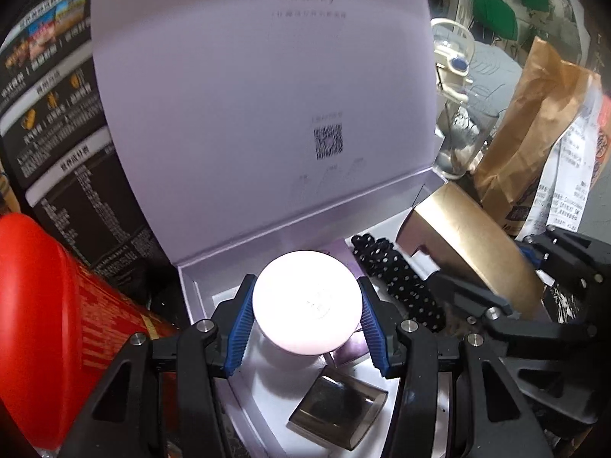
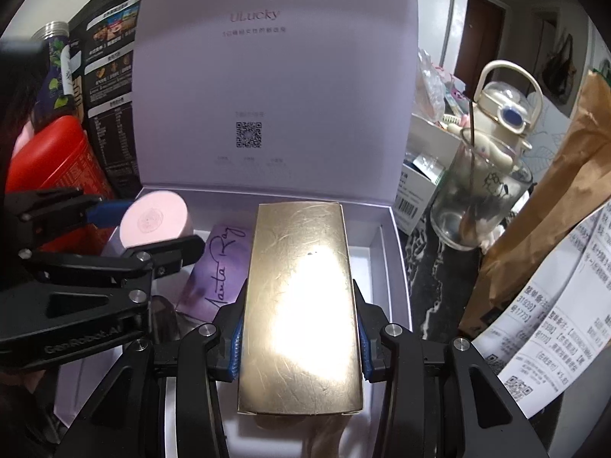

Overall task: Organize rigid objects
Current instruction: 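Lower the pink compact and gold box into the lavender box and open both grippers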

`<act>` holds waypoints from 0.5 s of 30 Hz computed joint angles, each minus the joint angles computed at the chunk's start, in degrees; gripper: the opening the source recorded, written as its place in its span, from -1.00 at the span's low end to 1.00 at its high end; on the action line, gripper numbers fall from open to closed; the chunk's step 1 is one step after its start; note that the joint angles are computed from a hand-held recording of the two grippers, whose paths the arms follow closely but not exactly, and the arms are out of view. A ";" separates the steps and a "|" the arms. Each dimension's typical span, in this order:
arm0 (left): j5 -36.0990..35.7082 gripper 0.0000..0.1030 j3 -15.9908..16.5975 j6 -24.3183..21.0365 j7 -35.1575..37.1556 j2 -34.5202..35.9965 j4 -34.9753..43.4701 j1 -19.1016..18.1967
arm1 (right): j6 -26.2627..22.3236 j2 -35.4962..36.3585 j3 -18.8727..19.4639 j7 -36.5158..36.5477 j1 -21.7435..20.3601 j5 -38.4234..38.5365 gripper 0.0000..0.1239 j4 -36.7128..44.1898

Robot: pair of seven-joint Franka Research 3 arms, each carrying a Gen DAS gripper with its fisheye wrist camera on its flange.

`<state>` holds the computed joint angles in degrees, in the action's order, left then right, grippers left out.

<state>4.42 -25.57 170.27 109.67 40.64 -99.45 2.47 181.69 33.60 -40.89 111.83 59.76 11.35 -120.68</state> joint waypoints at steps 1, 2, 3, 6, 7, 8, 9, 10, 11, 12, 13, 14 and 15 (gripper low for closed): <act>0.12 -0.02 0.42 -0.35 -0.28 0.30 0.43 -0.45 | -0.30 0.39 -0.79 0.21 0.68 0.00 -0.30 0.03; 0.25 -0.02 0.84 -0.67 -0.48 0.61 0.85 -0.77 | -1.15 0.99 -1.86 0.62 1.59 -0.04 -0.30 0.20; 0.35 -0.02 1.10 -0.97 -0.53 0.85 1.11 -0.90 | -1.90 1.43 -2.47 1.13 2.01 -0.25 -0.30 0.45; 0.66 -0.02 1.95 -1.52 -0.90 1.16 1.41 -1.58 | -3.15 1.40 -1.32 2.37 0.45 -1.54 -0.30 0.86; 0.80 -0.02 2.36 -1.63 -1.14 1.28 1.56 -1.92 | -3.38 1.31 -0.59 2.75 -0.41 -2.10 -0.30 0.99; 0.91 -0.02 2.73 -2.02 -1.44 1.48 1.91 -2.31 | -3.56 1.29 -0.33 3.30 -0.73 -2.74 -0.30 1.04; 0.78 -0.02 2.56 -2.81 -1.42 1.63 2.23 -2.18 | -3.67 1.20 0.00 3.78 -1.15 -3.36 -0.30 1.07; 0.53 -0.02 2.15 -2.91 -1.11 1.70 2.22 -1.78 | -3.27 0.95 0.40 4.13 -1.68 -3.96 -0.30 0.86; 0.48 -0.02 2.23 -2.73 -1.03 1.59 2.07 -1.74 | -3.20 0.71 0.67 4.40 -2.00 -4.44 -0.30 0.74; 0.69 -0.02 2.99 -2.76 -1.48 1.37 2.03 -2.31 | -3.25 0.63 0.70 4.75 -2.06 -4.88 -0.29 0.72; 0.97 -0.02 3.87 -3.01 -2.13 1.27 2.26 -3.10 | -3.31 0.61 0.64 5.16 -2.04 -5.27 -0.29 0.69; 1.09 -0.02 4.19 -2.99 -2.40 1.19 2.26 -3.31 | -3.41 0.51 0.64 5.54 -2.09 -5.62 -0.29 0.64; 1.06 -0.02 4.06 -2.80 -2.39 1.17 2.19 -3.14 | -3.41 0.39 0.73 5.84 -2.22 -5.98 -0.29 0.58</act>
